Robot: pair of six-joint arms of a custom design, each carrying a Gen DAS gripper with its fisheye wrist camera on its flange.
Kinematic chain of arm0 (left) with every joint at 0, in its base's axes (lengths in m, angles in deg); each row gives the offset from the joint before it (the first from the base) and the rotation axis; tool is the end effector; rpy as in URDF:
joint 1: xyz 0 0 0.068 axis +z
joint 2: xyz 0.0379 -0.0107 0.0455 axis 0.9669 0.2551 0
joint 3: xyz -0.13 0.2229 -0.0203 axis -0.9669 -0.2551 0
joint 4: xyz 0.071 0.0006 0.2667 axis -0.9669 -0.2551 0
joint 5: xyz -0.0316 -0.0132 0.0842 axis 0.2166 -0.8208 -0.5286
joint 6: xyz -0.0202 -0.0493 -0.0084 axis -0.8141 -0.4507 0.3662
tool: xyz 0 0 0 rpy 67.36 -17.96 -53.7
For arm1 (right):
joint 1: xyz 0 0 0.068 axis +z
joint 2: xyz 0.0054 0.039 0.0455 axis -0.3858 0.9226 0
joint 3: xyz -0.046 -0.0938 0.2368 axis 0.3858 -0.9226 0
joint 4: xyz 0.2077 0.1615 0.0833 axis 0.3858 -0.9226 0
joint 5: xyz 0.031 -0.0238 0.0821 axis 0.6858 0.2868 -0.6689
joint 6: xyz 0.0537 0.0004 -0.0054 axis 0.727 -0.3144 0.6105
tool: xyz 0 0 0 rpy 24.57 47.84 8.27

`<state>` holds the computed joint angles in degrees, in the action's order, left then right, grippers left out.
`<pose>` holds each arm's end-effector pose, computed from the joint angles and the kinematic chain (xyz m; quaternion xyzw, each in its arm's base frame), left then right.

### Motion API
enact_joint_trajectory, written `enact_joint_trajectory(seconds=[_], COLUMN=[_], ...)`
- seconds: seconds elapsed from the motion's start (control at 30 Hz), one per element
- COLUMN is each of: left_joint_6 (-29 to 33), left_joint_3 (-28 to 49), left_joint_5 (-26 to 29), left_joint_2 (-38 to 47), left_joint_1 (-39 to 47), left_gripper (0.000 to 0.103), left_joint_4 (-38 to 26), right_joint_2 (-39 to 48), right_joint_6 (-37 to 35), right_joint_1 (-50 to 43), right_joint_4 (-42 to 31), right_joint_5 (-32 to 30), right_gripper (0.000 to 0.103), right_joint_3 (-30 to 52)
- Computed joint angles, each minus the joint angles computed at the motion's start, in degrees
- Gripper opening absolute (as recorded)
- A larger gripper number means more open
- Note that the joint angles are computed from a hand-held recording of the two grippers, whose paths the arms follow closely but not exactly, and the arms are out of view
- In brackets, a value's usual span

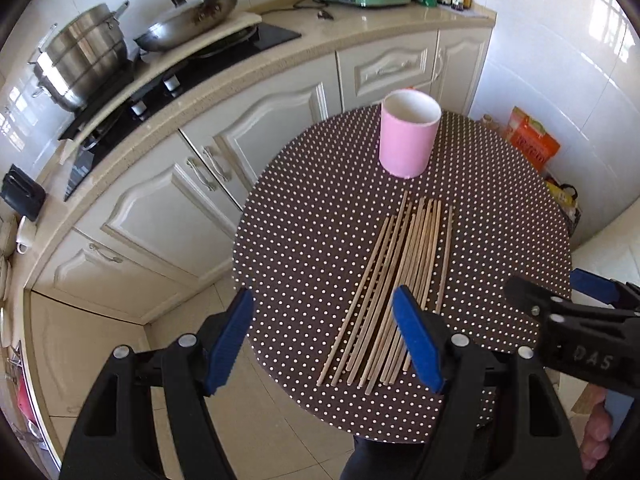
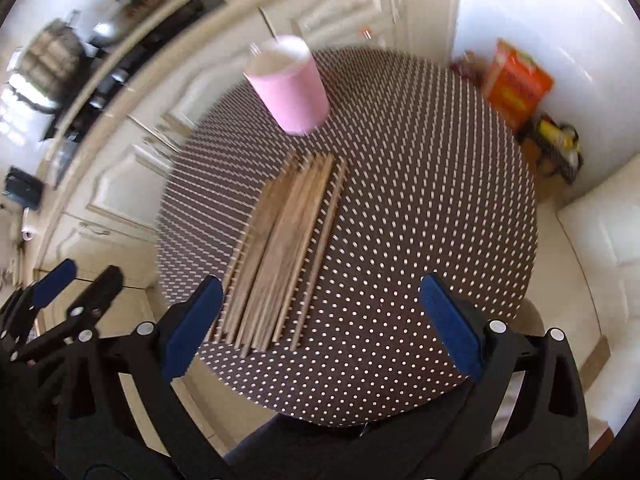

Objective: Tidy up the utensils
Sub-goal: 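Lower the right tool onto the wooden chopstick pile and grasp one chopstick while the left tool grasps another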

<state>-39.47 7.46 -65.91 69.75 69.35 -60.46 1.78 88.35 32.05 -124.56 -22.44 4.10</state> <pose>0.2050 -0.0202 0.3493 0.1697 0.9607 0.0290 0.2177 0.1382 0.1823 0.3414 0.2012 0.9641 0.0804 0.1532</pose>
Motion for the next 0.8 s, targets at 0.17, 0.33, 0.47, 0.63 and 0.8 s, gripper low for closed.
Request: enact_joint_trajectory(seconds=[0.17,0.33,0.47,0.63,0.8], left_joint_6=[3.73,6.49,7.02,6.98,6.82], left_joint_3=[-5.48,-8.97,-10.72,-10.85,-11.03], left_joint_5=[3.63,6.12,3.99,2.29,0.52], left_joint_2=[6.29,14.81,20.68,25.66,27.87], left_joint_1=[1.57,2.83,1.88,0.79,-1.42], left_gripper=[0.071,0.071,0.071,0.071,0.071], left_joint_4=[5.71,11.6,16.64,19.79,21.98], right_joint_2=[3.62,5.95,8.32,11.22,15.96], right_joint_6=[-3.12,-6.31,-7.48,-9.21,-10.87], right_joint_1=[-4.09,-8.45,-10.39,-11.85,-13.46], right_joint_4=[4.53,9.59,12.68,15.31,18.49], right_joint_5=[-3.07,-6.37,-8.15,-8.71,-9.46], right_gripper=[0.097,0.09,0.08,0.076,0.071], right_joint_3=[-6.23,-12.17,-14.66,-15.02,-14.54])
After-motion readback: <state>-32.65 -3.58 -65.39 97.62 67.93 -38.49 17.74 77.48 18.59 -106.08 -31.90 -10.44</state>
